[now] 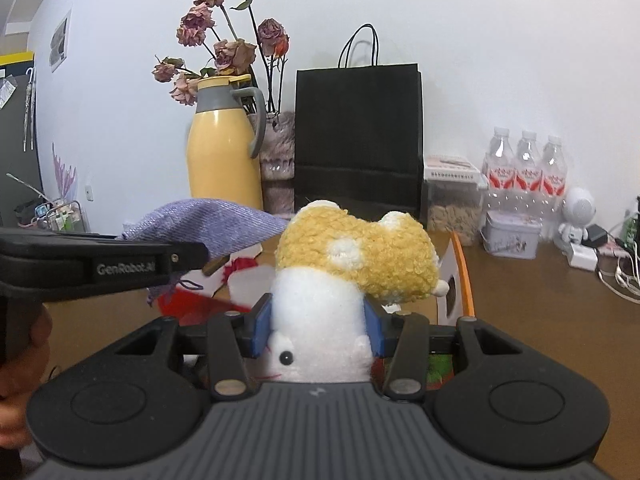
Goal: Organize objects
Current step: 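Carry the purple cloth and plush toy into the cardboard box and release both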
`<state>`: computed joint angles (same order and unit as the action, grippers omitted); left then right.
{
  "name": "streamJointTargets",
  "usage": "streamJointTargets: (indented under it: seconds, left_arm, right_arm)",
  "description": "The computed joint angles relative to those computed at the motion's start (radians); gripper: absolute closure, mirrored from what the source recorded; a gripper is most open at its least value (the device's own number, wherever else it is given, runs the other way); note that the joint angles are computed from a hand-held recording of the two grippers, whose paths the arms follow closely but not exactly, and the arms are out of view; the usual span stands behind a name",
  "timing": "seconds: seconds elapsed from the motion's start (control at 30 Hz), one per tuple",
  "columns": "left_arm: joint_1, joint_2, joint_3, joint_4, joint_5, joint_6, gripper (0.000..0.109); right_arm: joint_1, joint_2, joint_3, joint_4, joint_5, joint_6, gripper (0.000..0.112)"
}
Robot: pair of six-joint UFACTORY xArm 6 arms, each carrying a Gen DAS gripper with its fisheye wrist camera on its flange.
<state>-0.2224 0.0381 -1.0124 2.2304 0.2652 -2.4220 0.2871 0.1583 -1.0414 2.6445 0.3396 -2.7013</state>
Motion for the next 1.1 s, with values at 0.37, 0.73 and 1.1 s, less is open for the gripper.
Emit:
streamJointTargets:
  seconds: [0.37,0.73,1.1]
  left_arm:
    - [0.033,0.233,-0.257,-0.111,-0.041,0.106,0.094]
    - [0.077,0.407,-0.438,-0.349,-0.095,0.373,0.085]
    - [0.074,0.414,-0.426,-0.576,-0.004,0.587,0.006]
  right_arm:
    - [-0.001,0.218,-0.293,-0.180,-0.090,0.207,0.065]
    - [0.006,0.419,-0.528,-0.506,-0.171,0.546,0.064]
    - [0.014,0.471,-0.606,-0.467,-0.269,0.519,0.009]
